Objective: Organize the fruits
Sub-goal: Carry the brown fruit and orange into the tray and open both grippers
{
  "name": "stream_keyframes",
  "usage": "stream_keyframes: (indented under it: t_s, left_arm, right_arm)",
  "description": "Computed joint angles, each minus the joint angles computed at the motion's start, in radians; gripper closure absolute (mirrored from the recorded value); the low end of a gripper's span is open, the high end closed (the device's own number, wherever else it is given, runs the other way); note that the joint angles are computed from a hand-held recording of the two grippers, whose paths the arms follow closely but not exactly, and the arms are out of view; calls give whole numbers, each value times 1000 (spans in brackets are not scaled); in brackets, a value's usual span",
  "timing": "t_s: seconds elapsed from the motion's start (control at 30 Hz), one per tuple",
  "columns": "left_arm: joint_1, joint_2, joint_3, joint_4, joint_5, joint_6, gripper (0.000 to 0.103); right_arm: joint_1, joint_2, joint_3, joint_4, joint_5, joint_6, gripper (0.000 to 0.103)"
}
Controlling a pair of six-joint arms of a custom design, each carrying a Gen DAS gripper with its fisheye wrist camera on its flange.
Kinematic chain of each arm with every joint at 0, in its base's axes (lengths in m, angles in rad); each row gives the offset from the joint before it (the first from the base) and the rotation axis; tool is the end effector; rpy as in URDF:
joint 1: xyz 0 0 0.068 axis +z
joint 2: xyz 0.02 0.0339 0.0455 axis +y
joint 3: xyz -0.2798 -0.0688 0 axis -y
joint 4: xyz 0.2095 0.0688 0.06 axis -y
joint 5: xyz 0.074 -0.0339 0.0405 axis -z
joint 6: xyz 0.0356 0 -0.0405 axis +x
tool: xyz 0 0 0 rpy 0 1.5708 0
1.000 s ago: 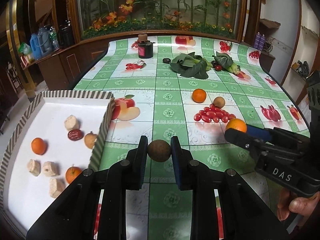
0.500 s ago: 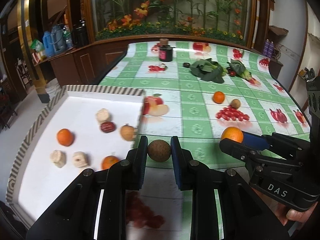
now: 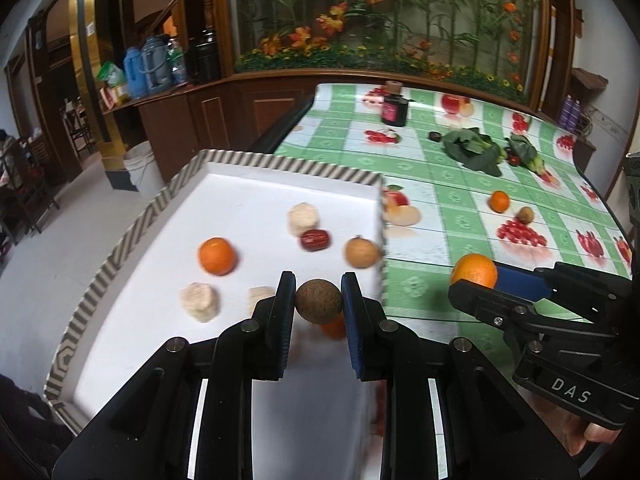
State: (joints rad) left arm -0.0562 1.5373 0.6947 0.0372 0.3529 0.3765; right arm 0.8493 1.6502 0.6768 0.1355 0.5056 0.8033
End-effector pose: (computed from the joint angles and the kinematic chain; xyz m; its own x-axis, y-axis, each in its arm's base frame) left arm 0.2681 -0.0274 0.1993 -0.5623 0.3772 -0.7359 0.5361 0.8439 0.0230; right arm 0.1979 0.1988 0.1748 -0.6596 0.2035 -0.7236 0.0458 0.9718 0.2315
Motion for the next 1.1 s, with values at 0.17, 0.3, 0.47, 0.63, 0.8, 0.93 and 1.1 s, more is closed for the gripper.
stream_keyframes:
  t_s: [0.17, 0.3, 0.47, 0.63, 0.8, 0.93, 1.1]
  left_arm:
    - [53, 34, 23, -5, 14, 18, 80]
    - [85, 67, 50, -24, 34, 30, 80]
    - [122, 102, 62, -21, 30, 65, 80]
    - [163, 144, 89, -40, 31, 88, 80]
    - [166, 164, 100, -43, 17, 102, 80]
    - [154, 188, 125, -58, -3, 99, 80]
    - [139, 203, 143, -71, -21, 98, 80]
  right_arm:
    - [-2, 52, 58, -1, -26, -31, 70]
    - [-10, 93, 104, -7, -49, -54, 70]
    - [-17, 135, 151, -20, -75, -75, 70]
    - [-27, 173, 210, -43, -85, -110, 70]
    - [-49, 205, 281, -73, -110, -159, 70]
    - [-80, 251, 353, -98, -145, -202, 70]
    - [-115, 332, 454, -158, -190, -246, 70]
